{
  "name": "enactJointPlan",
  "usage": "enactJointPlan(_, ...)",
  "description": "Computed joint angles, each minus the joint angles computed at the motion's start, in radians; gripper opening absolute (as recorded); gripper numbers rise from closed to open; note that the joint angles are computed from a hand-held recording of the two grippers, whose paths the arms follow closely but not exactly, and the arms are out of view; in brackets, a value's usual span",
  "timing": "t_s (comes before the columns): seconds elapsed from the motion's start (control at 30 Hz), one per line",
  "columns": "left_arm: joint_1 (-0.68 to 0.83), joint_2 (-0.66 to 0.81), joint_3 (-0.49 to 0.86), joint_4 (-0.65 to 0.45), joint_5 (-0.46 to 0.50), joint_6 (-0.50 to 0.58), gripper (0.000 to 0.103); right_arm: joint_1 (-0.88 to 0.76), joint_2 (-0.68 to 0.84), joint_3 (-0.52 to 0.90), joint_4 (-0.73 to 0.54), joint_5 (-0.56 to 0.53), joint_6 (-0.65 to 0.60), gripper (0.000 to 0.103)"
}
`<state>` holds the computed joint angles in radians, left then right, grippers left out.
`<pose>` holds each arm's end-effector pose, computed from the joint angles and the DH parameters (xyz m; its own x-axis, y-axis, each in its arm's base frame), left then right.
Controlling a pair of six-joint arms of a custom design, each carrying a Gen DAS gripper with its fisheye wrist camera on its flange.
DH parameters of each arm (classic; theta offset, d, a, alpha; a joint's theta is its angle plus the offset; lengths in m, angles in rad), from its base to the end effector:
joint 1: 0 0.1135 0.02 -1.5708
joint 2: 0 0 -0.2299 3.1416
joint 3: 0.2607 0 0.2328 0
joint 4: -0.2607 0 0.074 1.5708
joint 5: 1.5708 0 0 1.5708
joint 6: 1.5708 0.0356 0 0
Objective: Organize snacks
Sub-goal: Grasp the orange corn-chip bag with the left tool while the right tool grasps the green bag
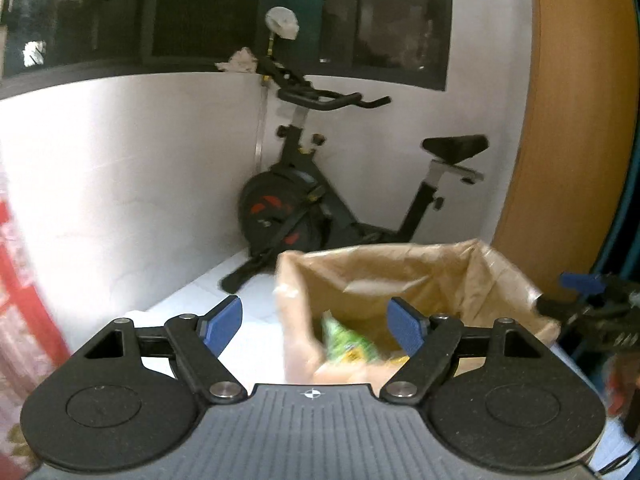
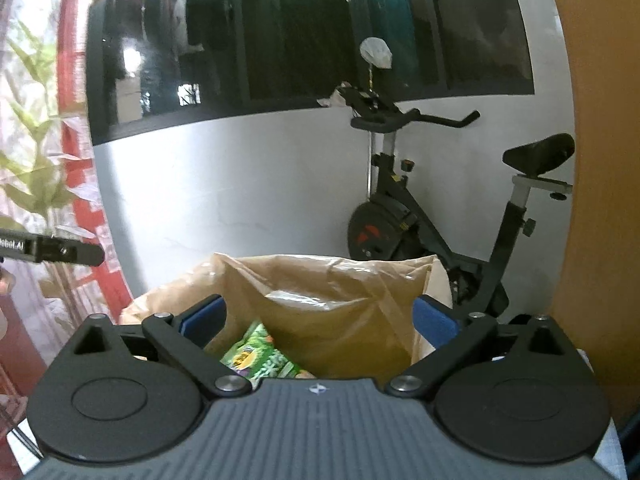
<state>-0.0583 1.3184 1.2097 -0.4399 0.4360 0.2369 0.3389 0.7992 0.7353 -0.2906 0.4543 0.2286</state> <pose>0.2820 -0.0315 0.3159 -0.4092 0.2370 -0.8811 0.5232 0.8521 -0.0138 0.1819 0.0476 0.2870 -0.2986 0.1107 -0.9479 0.1613 0.9848 0.0642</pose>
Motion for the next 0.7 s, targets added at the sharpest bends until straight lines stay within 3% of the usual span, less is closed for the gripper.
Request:
enactJointPlan(0.13, 0.108, -0.118, -0.133, 0.018, 0.044, 0.071, 0.082, 0.1, -0.076, -0.054, -0.024, 0.074, 0.02, 0.101)
enactJointPlan(0.3, 0.209, -0.197, -0.263, 0.037, 0.078, 0.054, 0.082, 0.264, -0.149, -0.2, 0.014, 0.221, 0.059, 0.101)
enactJointPlan(0.53, 0.286, -0.248, -0.432, 0.094, 0.074, -0.003, 0.082, 0.506, 0.03, -0.288, -0.072, 0.436, 0.257, 0.101)
enactJointPlan(0.7, 0.302, -0.242, -0.489, 0.097, 0.059, -0.007, 0.082, 0.625, 0.119, -0.33, -0.144, 0.457, 0.38, 0.101)
